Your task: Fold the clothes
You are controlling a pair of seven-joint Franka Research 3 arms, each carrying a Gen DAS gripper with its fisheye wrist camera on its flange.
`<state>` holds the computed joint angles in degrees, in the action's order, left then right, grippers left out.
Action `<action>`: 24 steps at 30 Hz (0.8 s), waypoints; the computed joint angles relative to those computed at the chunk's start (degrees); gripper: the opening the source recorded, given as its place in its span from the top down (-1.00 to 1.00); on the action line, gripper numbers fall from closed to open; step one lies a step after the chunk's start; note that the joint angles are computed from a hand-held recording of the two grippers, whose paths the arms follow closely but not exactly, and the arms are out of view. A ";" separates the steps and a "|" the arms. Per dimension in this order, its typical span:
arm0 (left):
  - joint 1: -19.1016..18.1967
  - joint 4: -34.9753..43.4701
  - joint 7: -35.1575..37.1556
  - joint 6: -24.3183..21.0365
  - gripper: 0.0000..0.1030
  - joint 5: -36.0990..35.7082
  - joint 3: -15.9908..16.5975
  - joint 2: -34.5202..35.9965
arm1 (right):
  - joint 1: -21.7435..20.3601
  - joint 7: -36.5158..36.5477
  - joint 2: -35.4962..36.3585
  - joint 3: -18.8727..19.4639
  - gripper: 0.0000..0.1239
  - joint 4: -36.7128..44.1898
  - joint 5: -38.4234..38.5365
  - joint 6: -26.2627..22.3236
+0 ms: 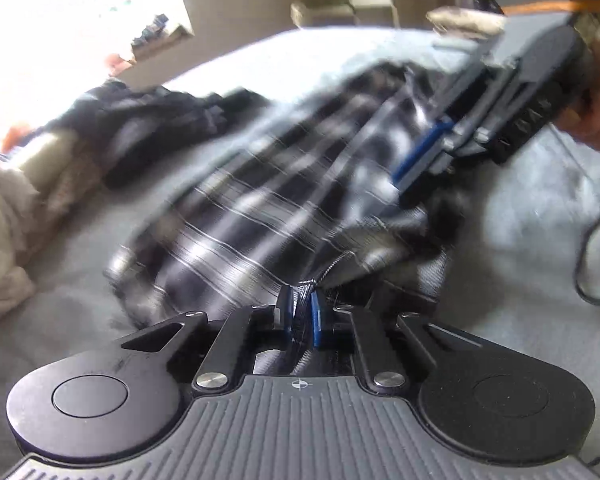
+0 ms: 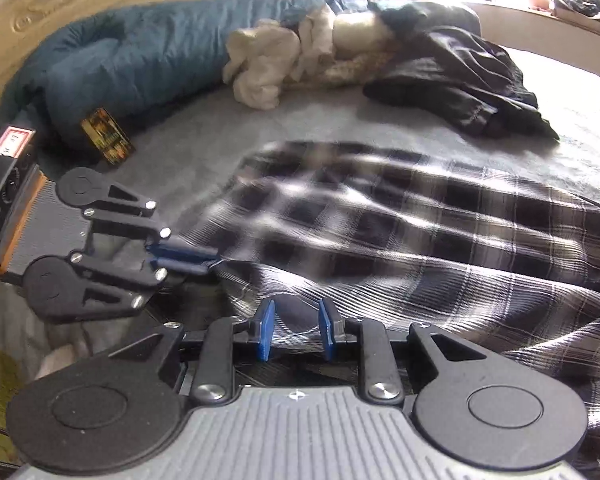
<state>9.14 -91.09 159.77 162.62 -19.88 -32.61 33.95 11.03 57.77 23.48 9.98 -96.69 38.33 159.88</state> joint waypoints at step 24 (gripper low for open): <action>8.22 -7.17 -15.01 8.55 0.47 7.79 -6.20 -2.51 | -5.46 7.81 9.45 4.03 0.91 9.94 28.81 -13.08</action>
